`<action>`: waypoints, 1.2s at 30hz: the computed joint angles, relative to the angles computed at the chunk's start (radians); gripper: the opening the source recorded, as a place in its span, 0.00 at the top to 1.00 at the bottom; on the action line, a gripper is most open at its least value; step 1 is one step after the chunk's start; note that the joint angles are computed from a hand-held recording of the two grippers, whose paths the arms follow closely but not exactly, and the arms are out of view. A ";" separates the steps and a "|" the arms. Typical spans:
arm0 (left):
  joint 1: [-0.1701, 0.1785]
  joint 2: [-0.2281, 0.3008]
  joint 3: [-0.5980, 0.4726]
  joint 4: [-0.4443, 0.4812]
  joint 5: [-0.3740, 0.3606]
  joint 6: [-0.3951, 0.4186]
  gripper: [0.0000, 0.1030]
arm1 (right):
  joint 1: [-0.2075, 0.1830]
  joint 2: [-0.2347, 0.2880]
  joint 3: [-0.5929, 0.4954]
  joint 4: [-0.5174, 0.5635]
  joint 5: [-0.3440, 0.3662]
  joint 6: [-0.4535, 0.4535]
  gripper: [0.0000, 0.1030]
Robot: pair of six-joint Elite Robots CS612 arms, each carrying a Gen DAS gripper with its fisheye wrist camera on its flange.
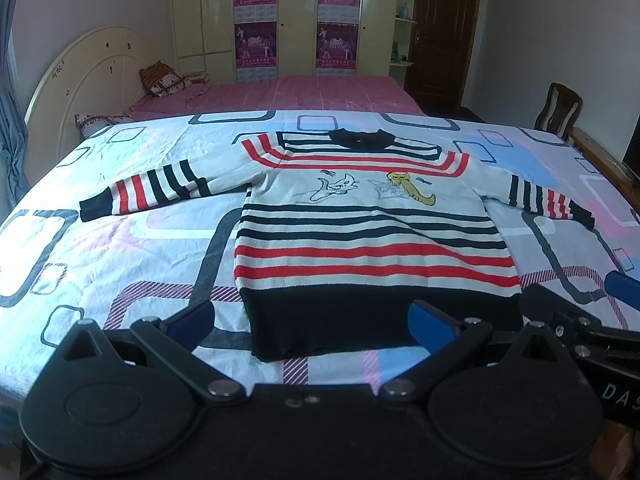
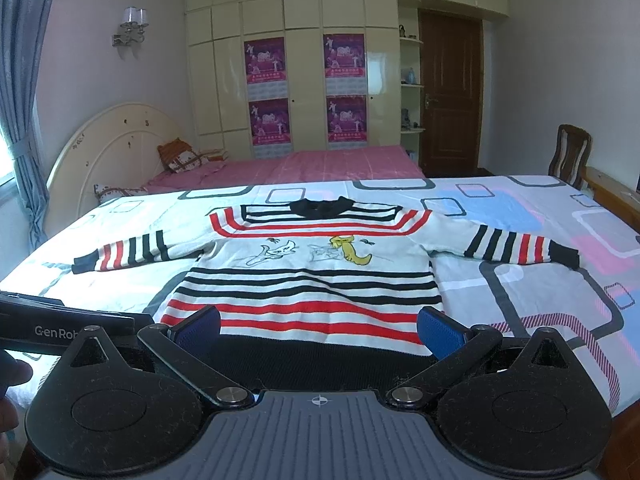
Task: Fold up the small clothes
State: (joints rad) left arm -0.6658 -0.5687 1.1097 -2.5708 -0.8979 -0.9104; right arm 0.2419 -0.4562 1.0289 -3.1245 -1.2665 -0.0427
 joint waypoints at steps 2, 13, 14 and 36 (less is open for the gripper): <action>0.001 0.001 -0.001 0.001 -0.001 0.000 0.00 | 0.000 0.000 0.000 -0.001 0.001 0.001 0.00; 0.005 0.006 -0.010 0.007 -0.003 -0.005 0.00 | 0.003 0.006 -0.012 0.006 -0.007 0.003 0.00; 0.005 0.006 -0.010 0.007 -0.003 -0.005 0.00 | 0.003 0.007 -0.016 0.008 -0.008 0.003 0.00; 0.021 0.059 -0.109 0.050 -0.021 0.002 0.00 | -0.011 0.054 -0.103 0.064 -0.020 0.007 0.00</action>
State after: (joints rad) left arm -0.6449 -0.5098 1.0005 -2.5205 -0.9188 -0.9084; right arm 0.2313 -0.4022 0.9263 -3.0605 -1.2867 -0.0357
